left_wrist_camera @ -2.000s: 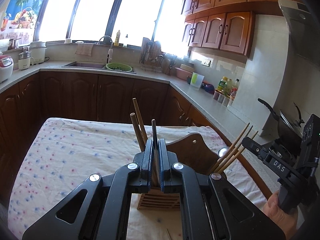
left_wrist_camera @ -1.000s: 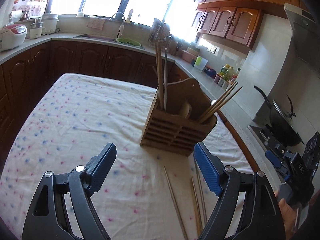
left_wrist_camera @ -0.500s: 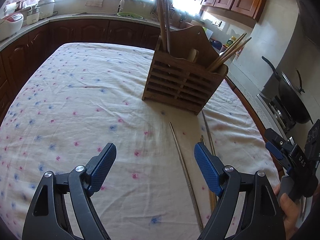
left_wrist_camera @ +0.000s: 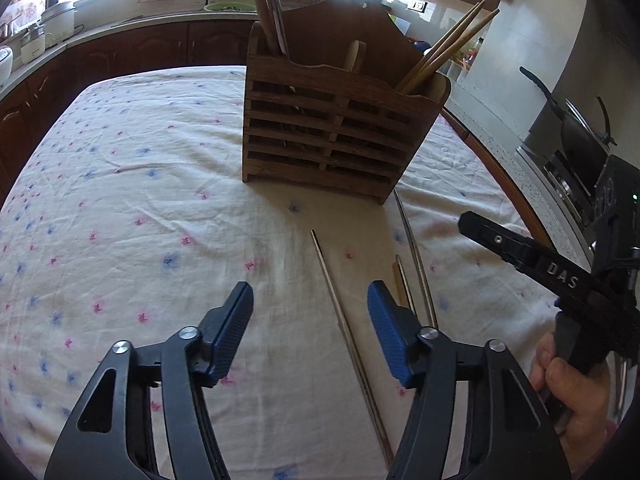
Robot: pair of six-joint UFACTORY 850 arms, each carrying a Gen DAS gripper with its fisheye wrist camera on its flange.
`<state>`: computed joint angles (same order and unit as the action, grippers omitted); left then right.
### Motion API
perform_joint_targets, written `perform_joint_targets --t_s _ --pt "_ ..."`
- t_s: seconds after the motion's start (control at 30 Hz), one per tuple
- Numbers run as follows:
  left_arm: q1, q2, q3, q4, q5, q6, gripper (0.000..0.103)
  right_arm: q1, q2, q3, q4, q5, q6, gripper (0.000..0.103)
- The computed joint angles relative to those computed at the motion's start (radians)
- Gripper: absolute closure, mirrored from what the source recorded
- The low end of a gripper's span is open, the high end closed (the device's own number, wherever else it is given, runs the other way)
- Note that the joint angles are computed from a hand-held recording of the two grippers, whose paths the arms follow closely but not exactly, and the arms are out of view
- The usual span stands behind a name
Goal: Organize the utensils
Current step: 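Move both open tools back to the remaining chopsticks on the cloth, then grasp a metal chopstick with the left tool while the right tool grasps another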
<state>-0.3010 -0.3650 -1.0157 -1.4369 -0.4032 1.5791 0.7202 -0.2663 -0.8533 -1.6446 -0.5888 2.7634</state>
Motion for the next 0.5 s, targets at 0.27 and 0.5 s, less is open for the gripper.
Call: perform_joint_targets --t_s 0.27,0.5 --pt "-0.025 -0.086 -0.102 0.206 -0.042 -0.214 0.076 -0.109 -0.139 -0.142 0.092 0.181 -0.238 0.074" --pt "-0.045 -0.114 -0.112 0.273 -0.029 -0.219 0.096 -0.090 -0.155 -0.161 0.255 0.135 -0.458 0.096"
